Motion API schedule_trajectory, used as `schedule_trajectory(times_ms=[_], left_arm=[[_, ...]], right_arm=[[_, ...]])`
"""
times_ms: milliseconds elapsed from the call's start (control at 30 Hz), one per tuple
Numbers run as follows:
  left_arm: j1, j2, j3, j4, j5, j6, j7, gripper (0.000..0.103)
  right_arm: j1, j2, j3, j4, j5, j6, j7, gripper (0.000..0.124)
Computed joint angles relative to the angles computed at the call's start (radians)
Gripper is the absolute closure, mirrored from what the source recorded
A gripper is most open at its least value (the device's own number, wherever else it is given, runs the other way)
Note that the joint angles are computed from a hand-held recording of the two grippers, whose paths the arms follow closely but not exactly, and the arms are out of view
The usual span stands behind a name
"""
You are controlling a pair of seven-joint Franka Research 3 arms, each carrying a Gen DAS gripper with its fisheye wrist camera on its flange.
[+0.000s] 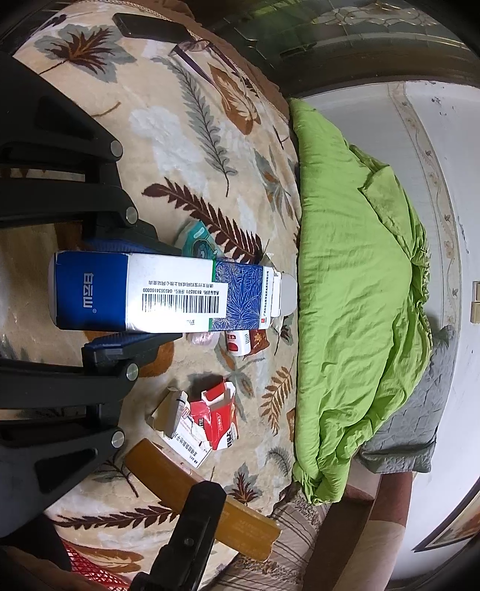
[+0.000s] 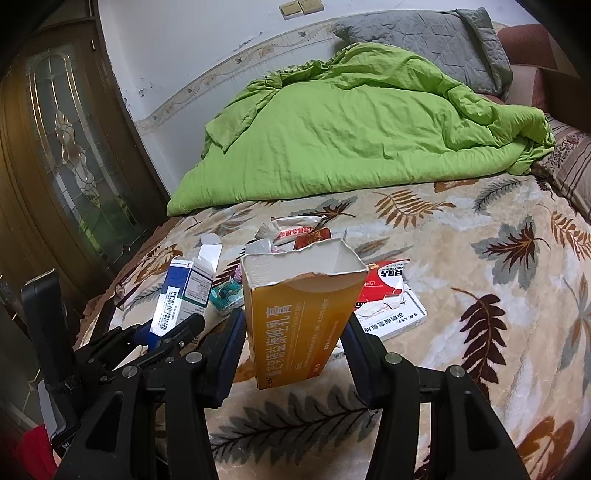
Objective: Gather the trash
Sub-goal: 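Lift both held boxes and carry them over the red basket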
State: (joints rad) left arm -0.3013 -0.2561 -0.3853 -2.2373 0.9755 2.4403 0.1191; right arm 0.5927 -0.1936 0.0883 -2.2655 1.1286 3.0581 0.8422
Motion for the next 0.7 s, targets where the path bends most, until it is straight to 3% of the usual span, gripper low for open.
schedule_trajectory(times_ms=[467,700], left_arm=[[0.001,0.002,0.003,0.003,-0.003,0.001,0.004,0.069],[0.007,-0.005,0.009,-0.005,0.008,0.035,-0.008,0.069]], right_arm=[[-0.027,0.015,0.012,0.004,-0.09,-0.012,0.113,0.068],[-0.027,-0.013,-0.022,0.026,0.035,-0.098,0.075,0.068]])
